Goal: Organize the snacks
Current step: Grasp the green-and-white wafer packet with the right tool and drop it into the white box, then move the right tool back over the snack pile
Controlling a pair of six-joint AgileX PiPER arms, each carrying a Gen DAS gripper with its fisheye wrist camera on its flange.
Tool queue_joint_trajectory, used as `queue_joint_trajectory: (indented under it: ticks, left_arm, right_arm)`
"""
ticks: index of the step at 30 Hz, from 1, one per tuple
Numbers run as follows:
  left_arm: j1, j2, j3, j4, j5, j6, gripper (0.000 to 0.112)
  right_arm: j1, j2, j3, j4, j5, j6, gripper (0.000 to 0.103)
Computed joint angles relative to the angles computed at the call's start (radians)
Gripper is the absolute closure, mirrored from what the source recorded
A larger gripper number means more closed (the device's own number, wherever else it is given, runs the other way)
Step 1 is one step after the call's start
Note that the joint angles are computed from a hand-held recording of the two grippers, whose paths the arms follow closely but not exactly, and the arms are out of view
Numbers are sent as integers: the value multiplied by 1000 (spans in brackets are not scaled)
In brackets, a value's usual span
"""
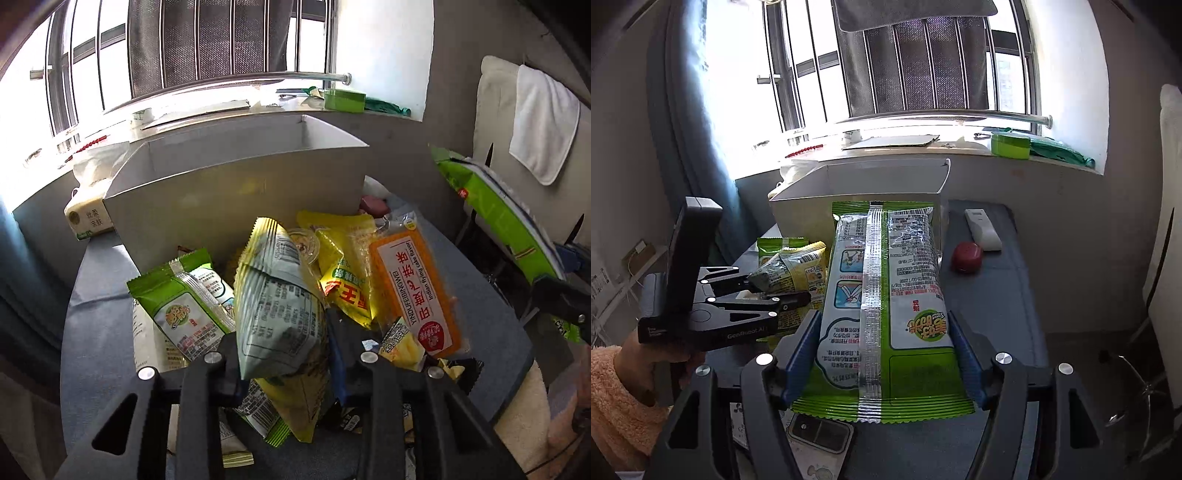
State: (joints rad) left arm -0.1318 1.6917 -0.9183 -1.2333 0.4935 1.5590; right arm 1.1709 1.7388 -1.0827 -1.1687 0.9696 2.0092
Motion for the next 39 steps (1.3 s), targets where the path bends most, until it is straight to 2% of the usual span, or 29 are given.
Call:
queue_joint_trajectory:
  ticks: [2, 4, 9, 12, 15, 20, 23, 25, 26, 27, 28, 29, 30, 31, 33, 34, 39]
  left_arm:
    - [65, -34, -12, -5, 104, 0, 75]
    - [109, -67, -31, -14, 166, -10, 75]
    - [146, -55, -189, 7, 183, -133, 75]
    - [141, 23, -351, 91, 178, -289, 75]
    - [114, 112, -521, 197, 163, -419, 75]
    - [49, 290, -842, 438, 187, -707, 75]
    - [5, 425, -1065, 636, 234, -914, 75]
    - [-6, 497, -1169, 675, 254, -961, 74]
    - [-8, 539, -1235, 695, 281, -980, 71]
    - [-12, 581, -1304, 731, 315, -1020, 63]
    - [-15, 634, -1404, 776, 374, -1076, 55]
    - [-16, 669, -1464, 799, 407, -1110, 32]
    - [-16, 681, -1484, 815, 413, -1134, 9]
    - [-11, 671, -1464, 807, 396, -1126, 9]
    - [0, 597, -1313, 754, 282, -1049, 9]
    - [7, 570, -1261, 723, 250, -1010, 9]
    - [41, 468, -1097, 592, 189, -849, 9]
  right_arm:
    - [-8, -10, 11, -15, -9, 12, 31]
    - [-28, -22, 17, -31, -32, 19, 31]
    - [-126, -28, -39, -48, -105, -69, 31]
    - [-220, -3, -132, 7, -155, -192, 31]
    - [-307, 50, -269, 90, -169, -348, 31]
    - [-488, 179, -534, 300, -223, -646, 30]
    - [-579, 291, -722, 454, -204, -827, 30]
    - [-620, 362, -836, 535, -175, -918, 30]
    - [-636, 389, -876, 565, -170, -950, 30]
    - [-650, 410, -903, 595, -173, -977, 30]
    - [-664, 430, -931, 630, -177, -1003, 25]
    - [-675, 457, -976, 668, -159, -1031, 17]
    - [-685, 476, -1004, 694, -155, -1047, 0]
    - [-689, 474, -992, 690, -174, -1035, 0]
    - [-683, 452, -940, 632, -219, -974, 0]
    - [-680, 442, -919, 608, -233, -959, 0]
    - [-658, 397, -849, 548, -262, -918, 0]
